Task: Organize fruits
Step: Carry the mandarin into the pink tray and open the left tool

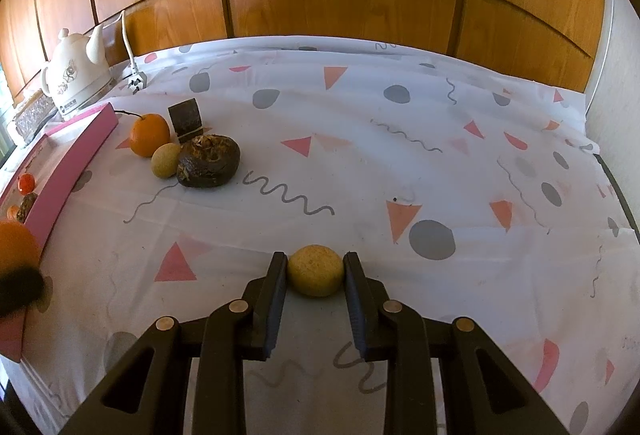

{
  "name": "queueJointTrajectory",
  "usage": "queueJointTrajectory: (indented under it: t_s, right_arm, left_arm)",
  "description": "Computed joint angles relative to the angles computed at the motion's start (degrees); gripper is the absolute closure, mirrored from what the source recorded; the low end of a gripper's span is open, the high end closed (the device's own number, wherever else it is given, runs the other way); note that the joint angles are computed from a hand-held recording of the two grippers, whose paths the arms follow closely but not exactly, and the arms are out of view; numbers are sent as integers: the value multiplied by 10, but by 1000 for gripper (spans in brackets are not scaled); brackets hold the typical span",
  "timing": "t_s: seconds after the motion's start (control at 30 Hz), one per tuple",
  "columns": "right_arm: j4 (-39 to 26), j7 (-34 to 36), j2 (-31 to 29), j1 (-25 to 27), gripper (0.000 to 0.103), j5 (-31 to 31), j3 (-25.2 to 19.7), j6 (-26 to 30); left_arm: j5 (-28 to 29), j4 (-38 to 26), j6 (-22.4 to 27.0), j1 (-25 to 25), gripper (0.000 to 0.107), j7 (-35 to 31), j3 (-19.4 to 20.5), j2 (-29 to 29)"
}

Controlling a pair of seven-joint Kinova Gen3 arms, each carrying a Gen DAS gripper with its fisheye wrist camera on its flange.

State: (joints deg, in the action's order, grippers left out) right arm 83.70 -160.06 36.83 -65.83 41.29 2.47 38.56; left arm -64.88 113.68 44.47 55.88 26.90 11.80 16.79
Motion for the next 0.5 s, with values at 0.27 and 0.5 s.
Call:
queueJointTrajectory:
  t_s: [0.27, 0.5]
  right_arm:
    - [-4, -1, 2, -2, 75, 2, -1, 7]
    - [-4, -2, 2, -1, 75, 2, -1, 5]
  left_arm:
    - [-4, 75, 45, -19, 70, 94, 20, -76]
    - [39, 146, 75, -76, 70, 153, 51, -140]
